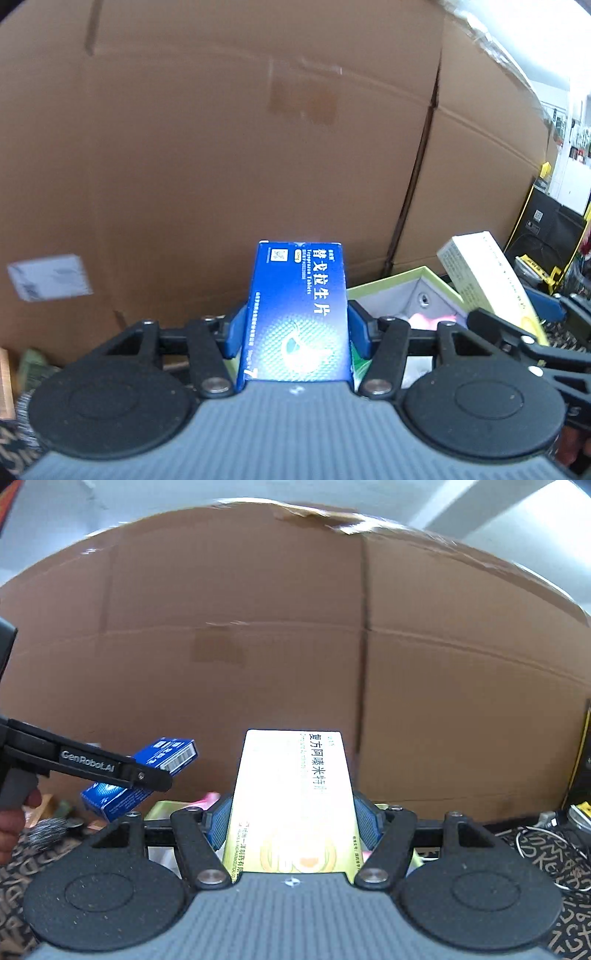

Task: Organize objects
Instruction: 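Carry blue box and yellow box into the lime-green box and release both, then return left tool to the pile and grasp the steel wool scrubber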

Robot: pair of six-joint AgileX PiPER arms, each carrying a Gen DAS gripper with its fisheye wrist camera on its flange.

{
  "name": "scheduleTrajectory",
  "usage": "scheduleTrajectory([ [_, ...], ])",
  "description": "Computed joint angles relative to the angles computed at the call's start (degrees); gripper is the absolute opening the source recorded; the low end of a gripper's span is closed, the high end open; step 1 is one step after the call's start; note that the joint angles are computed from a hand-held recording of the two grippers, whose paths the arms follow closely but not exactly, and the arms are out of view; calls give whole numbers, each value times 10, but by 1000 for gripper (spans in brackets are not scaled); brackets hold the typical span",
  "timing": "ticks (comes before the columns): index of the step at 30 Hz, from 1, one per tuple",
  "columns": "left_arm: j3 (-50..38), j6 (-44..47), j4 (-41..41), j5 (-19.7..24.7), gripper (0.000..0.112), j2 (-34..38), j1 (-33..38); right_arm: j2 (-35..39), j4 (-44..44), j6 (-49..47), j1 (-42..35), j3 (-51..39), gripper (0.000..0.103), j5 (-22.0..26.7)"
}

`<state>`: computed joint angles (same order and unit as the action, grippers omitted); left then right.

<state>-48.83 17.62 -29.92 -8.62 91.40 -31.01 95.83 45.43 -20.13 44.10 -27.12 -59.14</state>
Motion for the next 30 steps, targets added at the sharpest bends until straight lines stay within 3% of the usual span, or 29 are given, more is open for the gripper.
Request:
scheduleTrajectory([
  [2, -20, -25, 24, -1, 55, 28, -7, 19, -22, 12, -31, -13, 70, 0],
  [5, -33, 33, -28, -30, 55, 61, -23, 47, -71, 48, -74, -33, 70, 15],
  [8, -54, 63, -44, -11, 56, 92, -21, 83, -122, 75, -102, -56, 70, 44],
  [10, -50, 41, -2, -16, 68, 106, -20, 105, -103, 52, -91, -70, 73, 70],
  [11, -39, 25, 16, -30, 85, 107, -20, 112, -80, 41, -81, -68, 75, 58],
  [12, -17, 12, 19, -67, 97, 104, -24, 121, -63, 45, -67, -58, 79, 23],
  [14, 22, -61, 83, -118, 103, 93, -20, 130, -41, 66, -45, -35, 82, -35],
  [17, 28, -141, 147, -112, 103, 86, -9, 120, -45, 96, -40, -18, 78, -42],
  [19, 35, -183, 174, -115, 103, 82, -6, 116, -48, 86, -46, -23, 63, -14],
  [21, 42, -205, 193, -117, 103, 79, -2, 128, -46, 65, -55, -43, 61, 14],
  [23, 53, -212, 207, -120, 103, 74, 5, 134, -44, 44, -63, -53, 61, 38],
  [25, 50, -183, 190, -113, 103, 64, 6, 135, -46, 53, -58, -47, 62, 29],
  [30, 150, -166, 176, -191, 103, 4, 18, 111, 11, 103, 11, 0, 80, -76],
])
